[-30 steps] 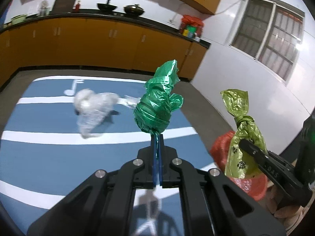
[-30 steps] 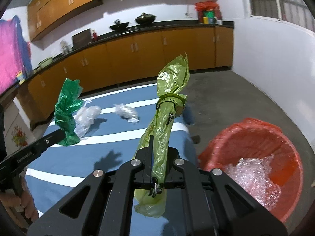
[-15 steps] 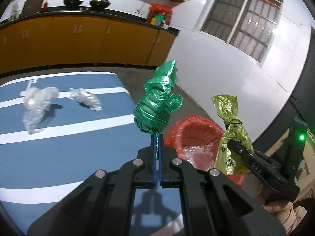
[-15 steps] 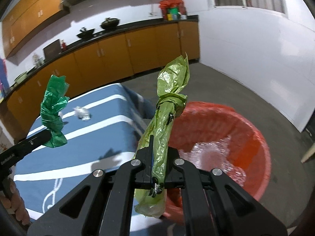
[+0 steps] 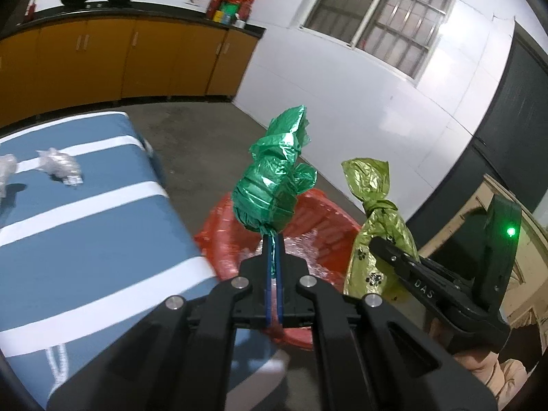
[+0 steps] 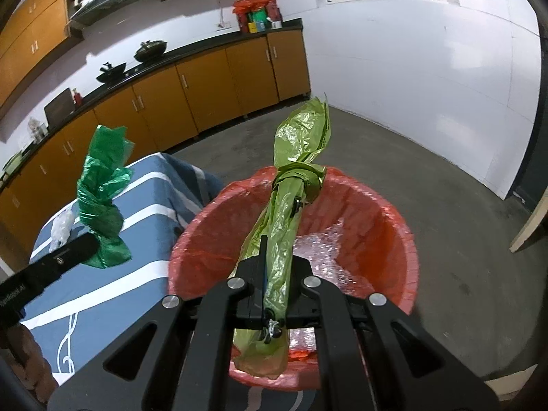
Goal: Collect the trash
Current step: 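Lift both green bags and carry them over the basket, then open both tools over the basket, dropping the green bags, then move both tools back over the table toward the clear plastic bags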
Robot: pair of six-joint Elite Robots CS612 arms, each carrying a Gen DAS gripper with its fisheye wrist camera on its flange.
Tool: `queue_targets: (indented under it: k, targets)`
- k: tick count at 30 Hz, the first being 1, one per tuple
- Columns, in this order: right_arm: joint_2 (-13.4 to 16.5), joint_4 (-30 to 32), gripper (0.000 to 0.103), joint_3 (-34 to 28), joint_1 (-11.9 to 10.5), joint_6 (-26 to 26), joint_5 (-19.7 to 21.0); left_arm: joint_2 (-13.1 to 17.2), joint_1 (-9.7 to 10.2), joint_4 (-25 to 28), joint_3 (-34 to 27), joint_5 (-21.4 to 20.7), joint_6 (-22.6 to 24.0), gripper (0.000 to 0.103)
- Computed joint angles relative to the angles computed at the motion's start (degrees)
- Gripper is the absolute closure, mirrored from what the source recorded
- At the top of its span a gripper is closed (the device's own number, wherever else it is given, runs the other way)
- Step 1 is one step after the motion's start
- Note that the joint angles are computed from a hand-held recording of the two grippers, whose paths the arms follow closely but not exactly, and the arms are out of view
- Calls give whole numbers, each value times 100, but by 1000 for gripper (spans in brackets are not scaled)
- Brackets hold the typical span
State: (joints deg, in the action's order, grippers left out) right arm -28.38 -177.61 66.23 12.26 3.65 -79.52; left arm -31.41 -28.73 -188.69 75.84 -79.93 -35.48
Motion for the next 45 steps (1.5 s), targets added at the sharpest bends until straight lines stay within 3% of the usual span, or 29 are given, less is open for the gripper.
queue_targets:
  k: [12, 15, 17, 19, 22, 26, 32, 40, 45]
  targets:
    - [7, -84, 97, 23, -106, 169, -67, 397, 25, 487, -781, -509, 107, 99]
    - [18, -35, 85, 25, -125, 236, -39, 445, 45, 605, -891, -567, 50, 90]
    - [6, -93, 64, 73, -129, 277, -38, 444, 44, 637, -874, -522, 9, 83]
    - [4, -115, 63, 94, -129, 275, -61, 436, 41, 657, -840, -445, -33, 80]
    - [9, -100, 62, 83, -124, 287, -89, 380, 42, 677, -701, -208, -127, 70]
    - [23, -182, 47, 57, -91, 227, -233, 250, 46, 608, -395, 212, -306, 57]
    - [46, -264, 36, -12, 1, -4, -295, -9, 55, 601, 131, 938, -552, 41]
    - [201, 9, 36, -439, 196, -454, 138, -422, 159, 895, 923, 1957, -1214, 27]
    - [400, 360, 36, -903, 385, -792, 535, -650, 248, 1066, 1400, 2503, -1756, 23]
